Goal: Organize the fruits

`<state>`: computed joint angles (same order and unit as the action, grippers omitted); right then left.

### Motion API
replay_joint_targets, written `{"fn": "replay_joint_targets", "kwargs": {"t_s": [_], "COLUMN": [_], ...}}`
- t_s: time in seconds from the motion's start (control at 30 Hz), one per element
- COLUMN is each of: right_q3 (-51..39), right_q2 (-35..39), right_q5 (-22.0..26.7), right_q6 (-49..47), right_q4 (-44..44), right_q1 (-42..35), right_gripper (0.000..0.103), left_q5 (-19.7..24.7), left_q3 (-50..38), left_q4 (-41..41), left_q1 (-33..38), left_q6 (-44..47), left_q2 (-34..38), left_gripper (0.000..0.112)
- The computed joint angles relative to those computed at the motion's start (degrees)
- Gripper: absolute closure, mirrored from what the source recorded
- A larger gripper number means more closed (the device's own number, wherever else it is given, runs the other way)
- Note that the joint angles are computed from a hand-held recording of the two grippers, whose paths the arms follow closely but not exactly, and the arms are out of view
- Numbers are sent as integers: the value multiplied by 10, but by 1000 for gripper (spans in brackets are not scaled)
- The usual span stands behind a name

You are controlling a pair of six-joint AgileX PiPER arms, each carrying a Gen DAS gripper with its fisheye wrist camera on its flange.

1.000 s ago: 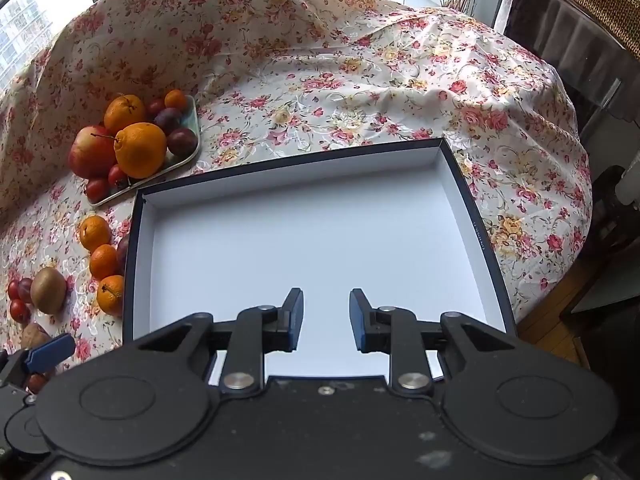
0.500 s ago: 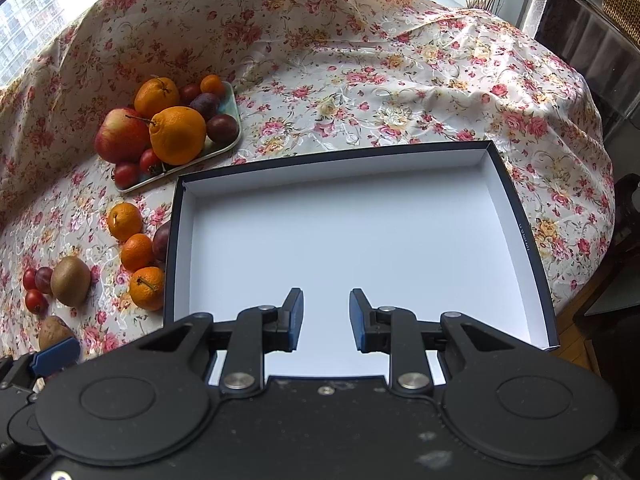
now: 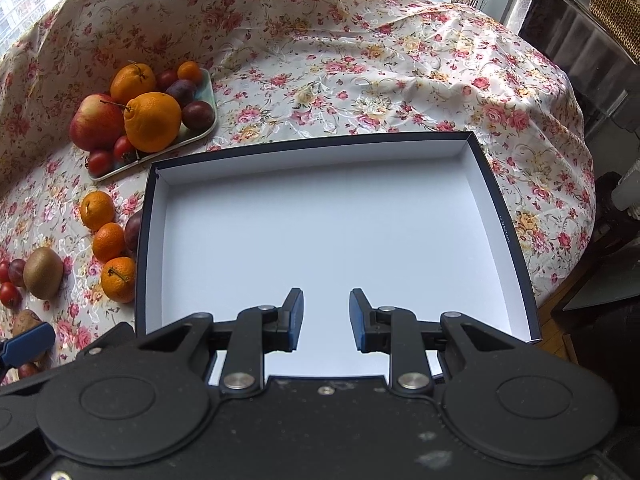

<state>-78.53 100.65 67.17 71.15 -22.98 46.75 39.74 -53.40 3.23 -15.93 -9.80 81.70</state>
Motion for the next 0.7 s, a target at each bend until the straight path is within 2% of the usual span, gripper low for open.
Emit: {"fn": "replay_joint_targets", "kwargs": {"t_s": [0.17, 0.7], "right_q3": [-13, -10], "right_q2": [11, 11], "right_q5": [25, 12], "right_q6": [-10, -34], "right_q4": [-29, -20], "right_q1": [20, 20], "right_gripper": [76, 76], "left_q5": [-4, 4], "left_q3": [-5, -16], "left_q4": [13, 37], "left_q1": [-7, -13], "left_q6": [-21, -55], "left_q2": [8, 27], "left_gripper": [35, 35]}}
